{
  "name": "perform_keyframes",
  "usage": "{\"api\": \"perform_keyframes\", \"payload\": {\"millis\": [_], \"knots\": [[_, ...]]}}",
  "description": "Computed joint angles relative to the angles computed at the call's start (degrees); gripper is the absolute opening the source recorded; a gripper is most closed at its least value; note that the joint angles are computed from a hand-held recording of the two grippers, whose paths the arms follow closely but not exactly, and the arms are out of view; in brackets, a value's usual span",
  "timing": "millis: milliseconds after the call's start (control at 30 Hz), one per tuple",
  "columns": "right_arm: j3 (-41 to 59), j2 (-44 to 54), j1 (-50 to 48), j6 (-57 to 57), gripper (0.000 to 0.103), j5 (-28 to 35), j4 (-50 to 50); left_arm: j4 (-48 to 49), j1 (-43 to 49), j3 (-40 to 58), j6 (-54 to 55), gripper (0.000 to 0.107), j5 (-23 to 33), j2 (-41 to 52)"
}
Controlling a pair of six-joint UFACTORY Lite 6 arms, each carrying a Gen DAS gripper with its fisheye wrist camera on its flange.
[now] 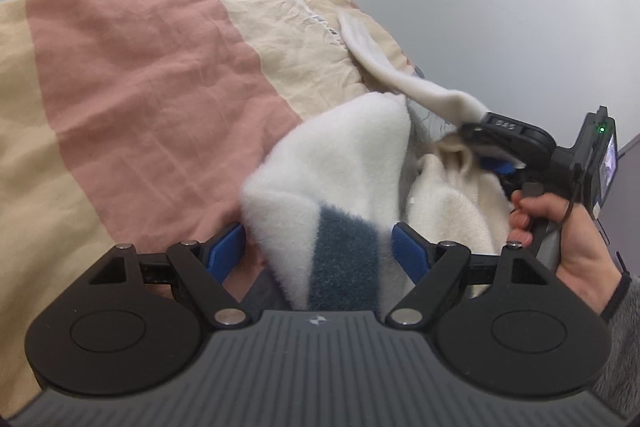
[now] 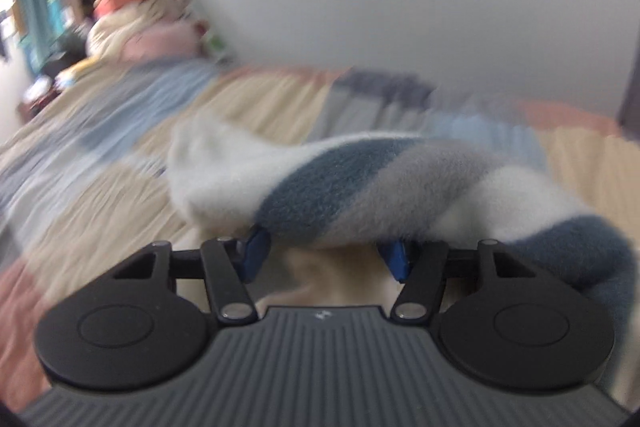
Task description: Fold large clothes
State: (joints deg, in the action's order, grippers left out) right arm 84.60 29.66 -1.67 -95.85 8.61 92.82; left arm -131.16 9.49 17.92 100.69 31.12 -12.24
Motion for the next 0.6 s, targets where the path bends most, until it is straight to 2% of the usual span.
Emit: {"api": "perform_keyframes", "payload": {"millis": [67,133,300,333,400,500,600], "knots": [[2.49,1.59,-1.86,-7.03,0.06,-1.71,6.97,-0.25,0.07,0.05,0.23,0.084,0.76,0.49],[5.53,3.5,-3.68,-4.75,0.06,-4.65,4.35,0.49,0.72,0.05,-0.56,0.084,1.82,0.88],[11.05,8.88,-9.98,23.96,0.061,-5.6,-23.44,0.04,0.94,-0.06,-0.44,0.084,2.64,1.16],[11.77,9.32,-11.42,28.63,0.062,-3.26,-27.65,-0.29,0.84,-0.13,-0.2,0.084,2.75,1.19],[14.5,10.81,-14.96,30.79,0.063,7.3,-29.37,-0.83,0.32,-0.2,0.04,0.084,2.62,1.14],[10.42,6.72,-17.03,17.35,0.063,15.28,-18.66,-1.4,-0.51,-0.35,0.24,0.084,2.08,0.9],[7.85,3.51,-17.43,12.25,0.074,23.23,-15.53,-1.19,-0.25,-0.53,-0.28,0.084,2.53,1.08]]}}
